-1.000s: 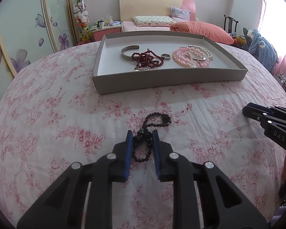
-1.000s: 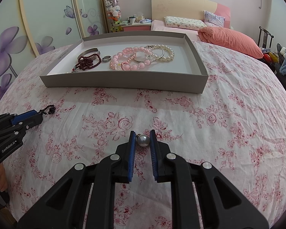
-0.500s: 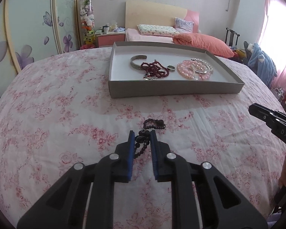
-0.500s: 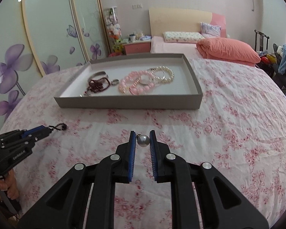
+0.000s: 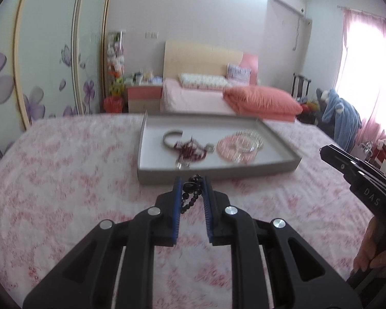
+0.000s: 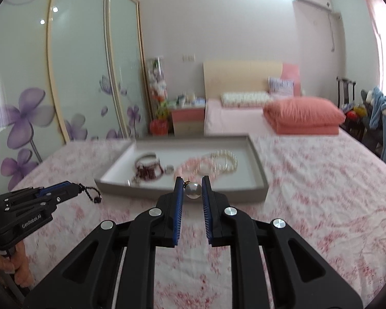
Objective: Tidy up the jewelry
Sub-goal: 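Carry the black bracelet and pearl earring into the grey tray and open both tools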
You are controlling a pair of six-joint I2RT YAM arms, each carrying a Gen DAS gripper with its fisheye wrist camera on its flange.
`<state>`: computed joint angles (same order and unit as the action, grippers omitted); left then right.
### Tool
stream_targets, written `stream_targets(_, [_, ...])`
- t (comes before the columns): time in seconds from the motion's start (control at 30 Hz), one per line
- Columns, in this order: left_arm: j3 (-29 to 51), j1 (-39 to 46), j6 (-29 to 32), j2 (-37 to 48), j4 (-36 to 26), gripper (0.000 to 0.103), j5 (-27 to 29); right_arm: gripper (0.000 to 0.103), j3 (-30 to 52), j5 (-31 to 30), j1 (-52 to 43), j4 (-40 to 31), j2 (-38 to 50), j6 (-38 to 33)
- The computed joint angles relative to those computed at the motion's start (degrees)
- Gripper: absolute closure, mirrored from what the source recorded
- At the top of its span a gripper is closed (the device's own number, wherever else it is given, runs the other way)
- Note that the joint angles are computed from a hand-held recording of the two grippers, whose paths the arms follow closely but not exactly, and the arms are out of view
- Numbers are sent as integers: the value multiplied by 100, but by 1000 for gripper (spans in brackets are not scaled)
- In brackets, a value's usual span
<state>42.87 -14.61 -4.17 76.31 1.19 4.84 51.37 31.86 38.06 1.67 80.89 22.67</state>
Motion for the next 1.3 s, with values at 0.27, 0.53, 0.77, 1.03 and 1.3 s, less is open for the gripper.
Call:
stream_targets(0.27, [243,-213,7,-58,315,86,-283,87,139,383,20,680,18,-564])
stream_targets(0.53, [790,-333,-9,452,553,86,-488,87,527,221,-262,949,401,-738])
stream_targets(0.77, [1408,-304,-24,1105,525,86,-453,87,945,-151,-595,963,850,-691])
stream_targets(1.03, [2158,-285,40,1978,420,86,-431,87,1647,-662,-973,712,1672,-513])
stream_targets(1.3, [2801,-276,55,2823,257,86,-390,87,2354,-1203,-1284,179,2481,-248])
